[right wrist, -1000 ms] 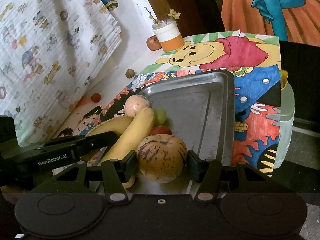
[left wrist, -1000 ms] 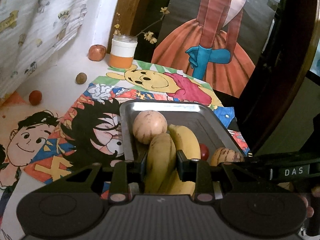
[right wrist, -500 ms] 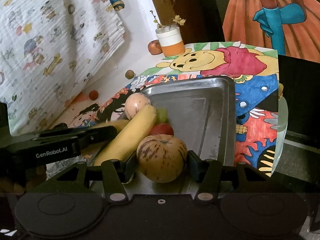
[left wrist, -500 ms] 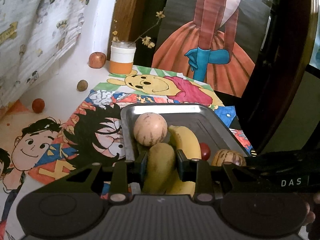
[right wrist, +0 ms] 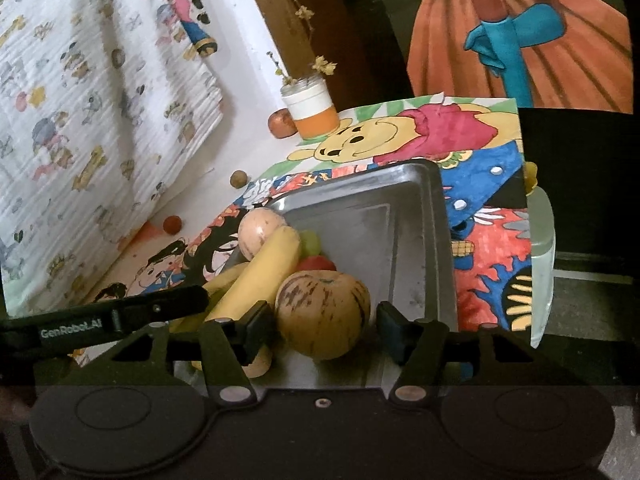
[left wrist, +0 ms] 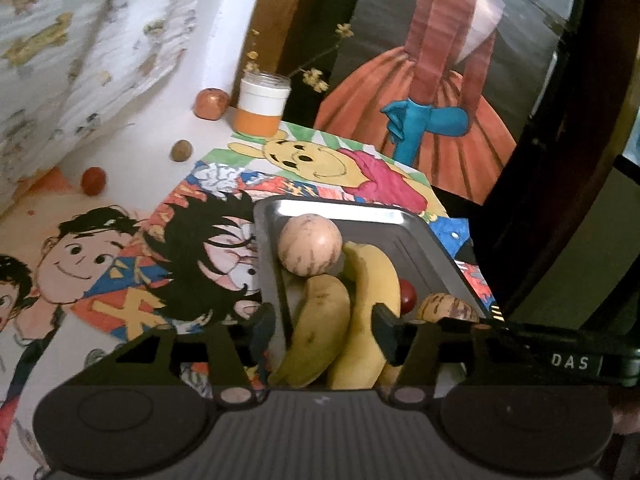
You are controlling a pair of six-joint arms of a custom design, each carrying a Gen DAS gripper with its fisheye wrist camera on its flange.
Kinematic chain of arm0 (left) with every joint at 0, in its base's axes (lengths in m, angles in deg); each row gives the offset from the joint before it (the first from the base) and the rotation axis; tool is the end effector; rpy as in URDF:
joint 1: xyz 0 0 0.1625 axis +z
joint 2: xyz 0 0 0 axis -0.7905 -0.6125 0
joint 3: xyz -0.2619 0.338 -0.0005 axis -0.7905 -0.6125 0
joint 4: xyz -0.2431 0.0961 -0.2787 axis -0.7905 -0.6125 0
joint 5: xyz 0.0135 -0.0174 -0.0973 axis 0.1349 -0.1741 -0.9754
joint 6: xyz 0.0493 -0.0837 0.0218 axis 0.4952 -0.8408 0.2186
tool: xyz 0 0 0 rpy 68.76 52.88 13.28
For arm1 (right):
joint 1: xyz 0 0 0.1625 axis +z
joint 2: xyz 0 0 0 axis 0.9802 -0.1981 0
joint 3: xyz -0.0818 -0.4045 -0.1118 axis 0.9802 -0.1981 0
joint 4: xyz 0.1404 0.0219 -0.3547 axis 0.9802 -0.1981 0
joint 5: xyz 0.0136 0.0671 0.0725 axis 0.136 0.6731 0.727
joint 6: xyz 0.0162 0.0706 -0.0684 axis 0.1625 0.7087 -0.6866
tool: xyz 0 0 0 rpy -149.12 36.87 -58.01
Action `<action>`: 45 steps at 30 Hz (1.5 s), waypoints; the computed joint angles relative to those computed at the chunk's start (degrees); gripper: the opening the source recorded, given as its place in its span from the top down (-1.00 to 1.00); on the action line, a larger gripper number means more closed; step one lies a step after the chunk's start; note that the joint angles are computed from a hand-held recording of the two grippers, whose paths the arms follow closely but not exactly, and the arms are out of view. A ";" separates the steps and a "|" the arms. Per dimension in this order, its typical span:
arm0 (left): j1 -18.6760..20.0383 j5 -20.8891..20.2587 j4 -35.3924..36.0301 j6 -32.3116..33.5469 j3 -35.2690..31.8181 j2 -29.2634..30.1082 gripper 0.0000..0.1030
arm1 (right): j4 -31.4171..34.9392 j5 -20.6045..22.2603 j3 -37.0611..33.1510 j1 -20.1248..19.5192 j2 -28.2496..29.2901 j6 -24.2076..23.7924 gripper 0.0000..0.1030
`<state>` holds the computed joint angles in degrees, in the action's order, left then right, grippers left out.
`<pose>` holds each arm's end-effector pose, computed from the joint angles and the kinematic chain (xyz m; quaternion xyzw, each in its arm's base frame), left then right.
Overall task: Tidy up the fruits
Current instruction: 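Open the left tool releasing the banana while the right tool releases the striped melon, then lift both open tools away from the tray toward the loose fruits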
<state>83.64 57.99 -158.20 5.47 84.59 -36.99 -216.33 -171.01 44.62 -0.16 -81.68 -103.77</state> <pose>-0.2182 -0.3952 0.0375 0.0193 0.8416 -0.4717 0.2624 0.0479 -0.4980 0.1987 0.3114 -0.9194 0.2341 0.0547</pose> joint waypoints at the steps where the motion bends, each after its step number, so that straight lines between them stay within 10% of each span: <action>1: -0.34 0.39 0.97 -1.56 0.39 -0.41 -0.31 | -0.52 0.14 0.53 -0.12 -0.32 0.08 -0.31; 8: -4.08 4.20 11.05 -15.42 4.09 -4.23 -0.95 | -5.78 1.30 5.41 -0.83 -2.87 -0.72 -0.65; 17: -10.20 4.14 36.25 -34.37 8.53 -13.37 -0.99 | -10.69 -4.66 11.62 1.51 -7.48 -0.50 -0.99; 32: -17.11 -5.59 54.09 -37.16 10.81 -19.82 -0.99 | -10.58 -21.21 16.89 8.47 -10.33 -1.40 -0.99; 45: -17.11 -10.45 65.32 -42.48 11.21 -24.45 -0.99 | -0.29 -25.40 15.28 11.51 -9.82 -2.82 -0.99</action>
